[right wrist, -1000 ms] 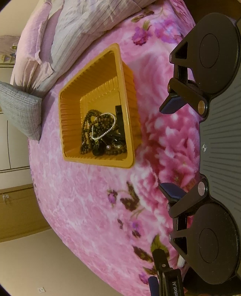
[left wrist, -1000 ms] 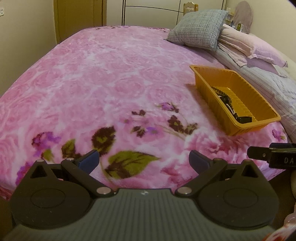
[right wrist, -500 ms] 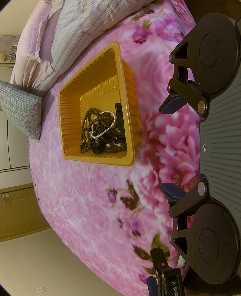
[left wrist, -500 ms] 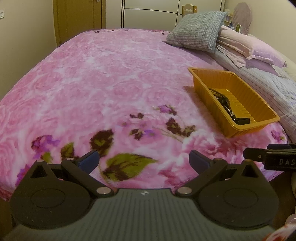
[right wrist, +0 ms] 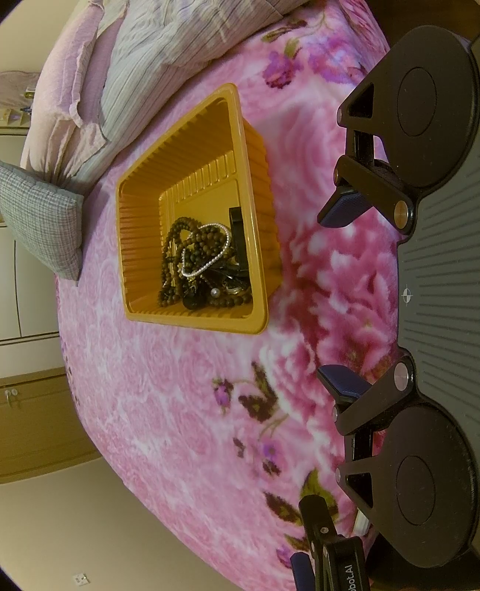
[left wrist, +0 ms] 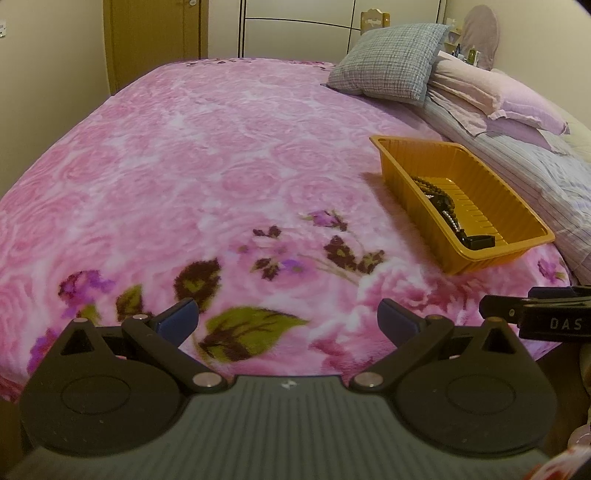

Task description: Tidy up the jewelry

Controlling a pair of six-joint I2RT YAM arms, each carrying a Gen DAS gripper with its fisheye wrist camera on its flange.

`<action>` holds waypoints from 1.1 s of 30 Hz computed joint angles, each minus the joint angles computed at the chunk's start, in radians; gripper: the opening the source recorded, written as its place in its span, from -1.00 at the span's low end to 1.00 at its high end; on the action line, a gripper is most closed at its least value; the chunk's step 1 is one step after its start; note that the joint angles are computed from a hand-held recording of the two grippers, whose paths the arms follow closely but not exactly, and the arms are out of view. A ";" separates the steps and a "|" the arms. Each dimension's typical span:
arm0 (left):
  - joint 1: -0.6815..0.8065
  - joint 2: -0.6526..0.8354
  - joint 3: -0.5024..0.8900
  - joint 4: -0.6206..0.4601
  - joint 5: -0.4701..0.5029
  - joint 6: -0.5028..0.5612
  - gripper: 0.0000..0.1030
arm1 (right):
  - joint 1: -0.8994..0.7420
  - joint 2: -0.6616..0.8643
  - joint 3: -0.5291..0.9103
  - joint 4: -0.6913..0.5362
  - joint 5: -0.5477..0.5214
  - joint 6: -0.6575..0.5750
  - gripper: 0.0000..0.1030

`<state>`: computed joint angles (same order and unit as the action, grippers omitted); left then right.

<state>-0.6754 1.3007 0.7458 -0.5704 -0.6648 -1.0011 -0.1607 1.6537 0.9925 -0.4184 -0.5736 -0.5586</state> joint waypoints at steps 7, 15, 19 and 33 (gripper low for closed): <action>-0.002 0.002 0.003 0.005 0.000 0.009 0.99 | 0.001 0.000 -0.001 0.001 0.000 0.000 0.57; 0.000 0.005 0.004 0.008 0.004 0.012 0.99 | 0.002 0.000 -0.001 0.005 -0.005 -0.002 0.57; 0.003 0.006 0.004 0.011 0.006 0.015 0.99 | 0.004 -0.004 -0.003 0.009 -0.004 0.003 0.57; 0.015 0.014 0.010 0.025 0.015 0.034 0.99 | 0.008 -0.009 0.000 0.009 -0.003 0.005 0.57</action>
